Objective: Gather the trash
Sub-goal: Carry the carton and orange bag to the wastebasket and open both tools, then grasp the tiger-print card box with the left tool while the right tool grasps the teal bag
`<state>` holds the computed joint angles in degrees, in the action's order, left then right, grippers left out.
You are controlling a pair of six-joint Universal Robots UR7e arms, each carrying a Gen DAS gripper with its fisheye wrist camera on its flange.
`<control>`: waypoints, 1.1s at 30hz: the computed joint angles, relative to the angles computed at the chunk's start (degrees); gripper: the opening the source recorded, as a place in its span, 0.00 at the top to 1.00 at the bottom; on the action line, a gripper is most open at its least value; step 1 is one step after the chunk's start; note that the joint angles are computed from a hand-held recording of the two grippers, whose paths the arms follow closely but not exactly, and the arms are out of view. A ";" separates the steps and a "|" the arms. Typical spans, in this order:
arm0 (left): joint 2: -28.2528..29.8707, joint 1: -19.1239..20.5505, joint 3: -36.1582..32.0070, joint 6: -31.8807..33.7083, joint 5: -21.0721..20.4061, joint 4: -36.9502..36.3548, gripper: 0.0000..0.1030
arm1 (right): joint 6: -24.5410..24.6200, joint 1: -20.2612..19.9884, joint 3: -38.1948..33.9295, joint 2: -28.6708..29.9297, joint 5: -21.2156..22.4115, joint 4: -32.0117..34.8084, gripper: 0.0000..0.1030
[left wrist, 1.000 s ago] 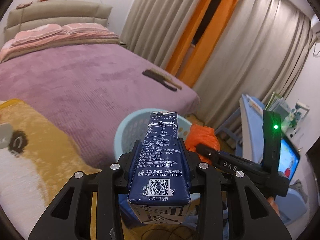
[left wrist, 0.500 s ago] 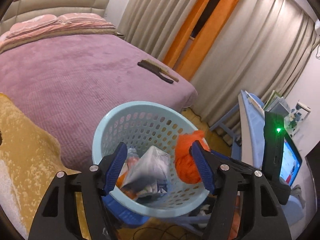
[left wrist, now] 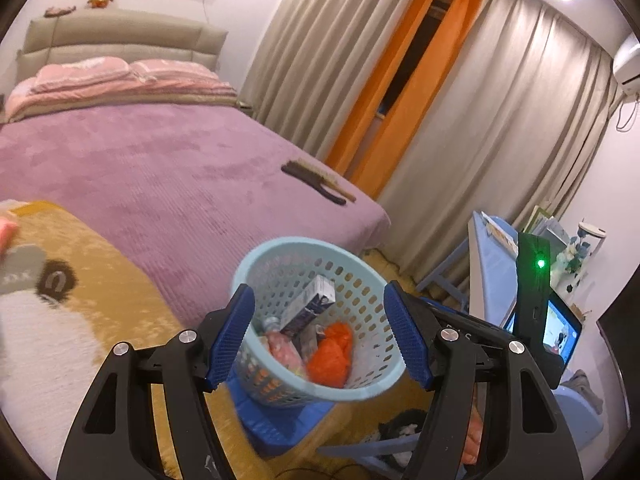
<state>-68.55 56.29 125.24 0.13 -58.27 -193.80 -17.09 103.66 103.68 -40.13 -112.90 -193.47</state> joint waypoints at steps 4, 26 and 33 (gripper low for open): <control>-4.15 -2.50 3.99 0.74 3.60 -2.31 0.36 | -1.46 2.20 1.66 -0.40 1.56 -1.67 0.47; -47.39 -3.79 19.61 -28.53 38.68 29.67 0.17 | -8.30 15.95 -6.91 12.47 6.25 3.41 0.47; -44.22 13.33 15.00 -32.10 23.56 26.20 0.17 | -7.89 18.72 -16.23 20.01 8.18 12.70 0.57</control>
<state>-112.77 69.62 140.24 -31.96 -34.71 -167.60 -24.98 122.38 87.45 -20.12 -104.72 -180.77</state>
